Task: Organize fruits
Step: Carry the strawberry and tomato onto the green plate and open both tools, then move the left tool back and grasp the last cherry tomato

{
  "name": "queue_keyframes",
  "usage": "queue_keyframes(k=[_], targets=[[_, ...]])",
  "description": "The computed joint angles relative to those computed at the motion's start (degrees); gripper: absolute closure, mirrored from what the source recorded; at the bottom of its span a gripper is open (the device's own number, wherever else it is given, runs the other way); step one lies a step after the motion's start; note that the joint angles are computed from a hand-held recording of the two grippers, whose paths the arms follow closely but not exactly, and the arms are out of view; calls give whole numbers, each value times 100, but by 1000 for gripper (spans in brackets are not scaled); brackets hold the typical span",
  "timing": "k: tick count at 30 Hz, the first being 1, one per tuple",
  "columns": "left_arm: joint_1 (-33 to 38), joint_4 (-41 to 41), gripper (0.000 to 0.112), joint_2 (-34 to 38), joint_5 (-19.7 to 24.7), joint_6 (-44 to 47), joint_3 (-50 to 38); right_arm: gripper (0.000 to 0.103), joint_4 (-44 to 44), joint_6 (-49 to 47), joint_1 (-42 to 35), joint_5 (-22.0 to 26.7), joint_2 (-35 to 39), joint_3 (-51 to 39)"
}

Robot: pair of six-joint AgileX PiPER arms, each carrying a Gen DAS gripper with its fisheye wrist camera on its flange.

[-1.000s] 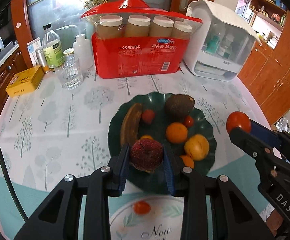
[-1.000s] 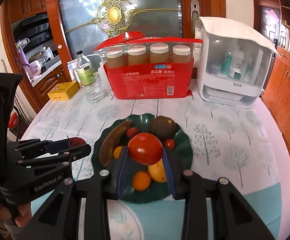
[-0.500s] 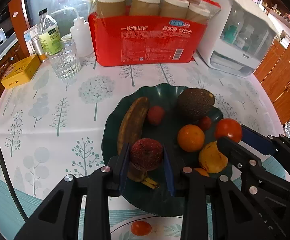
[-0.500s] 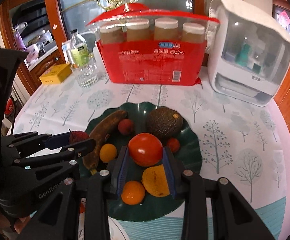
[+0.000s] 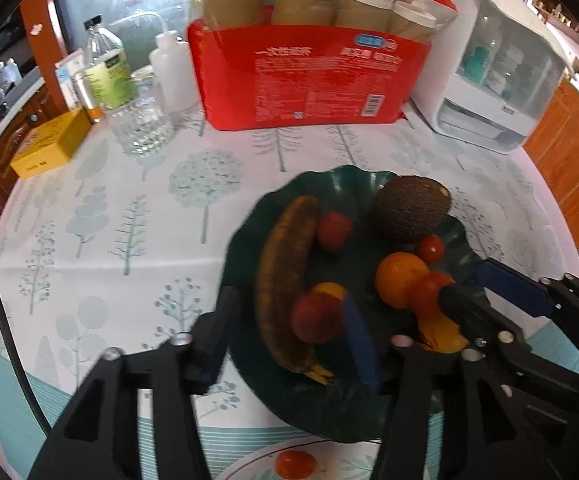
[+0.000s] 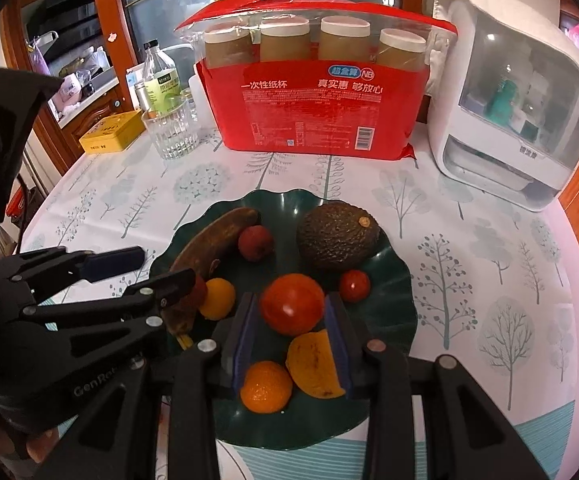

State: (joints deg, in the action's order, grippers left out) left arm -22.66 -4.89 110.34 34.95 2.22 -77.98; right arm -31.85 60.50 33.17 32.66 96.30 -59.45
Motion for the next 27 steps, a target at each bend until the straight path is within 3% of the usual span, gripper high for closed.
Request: queue_keyframes(k=[7, 18, 27], targets=[[107, 161, 35, -134, -100, -136, 123, 65, 60, -37, 3, -3, -26, -2], [252, 117, 33, -630, -270, 18, 889, 64, -19, 120, 41, 72, -152, 156], [505, -395, 33, -1300, -382, 573, 1802, 63, 247, 135, 27, -62, -381, 519]])
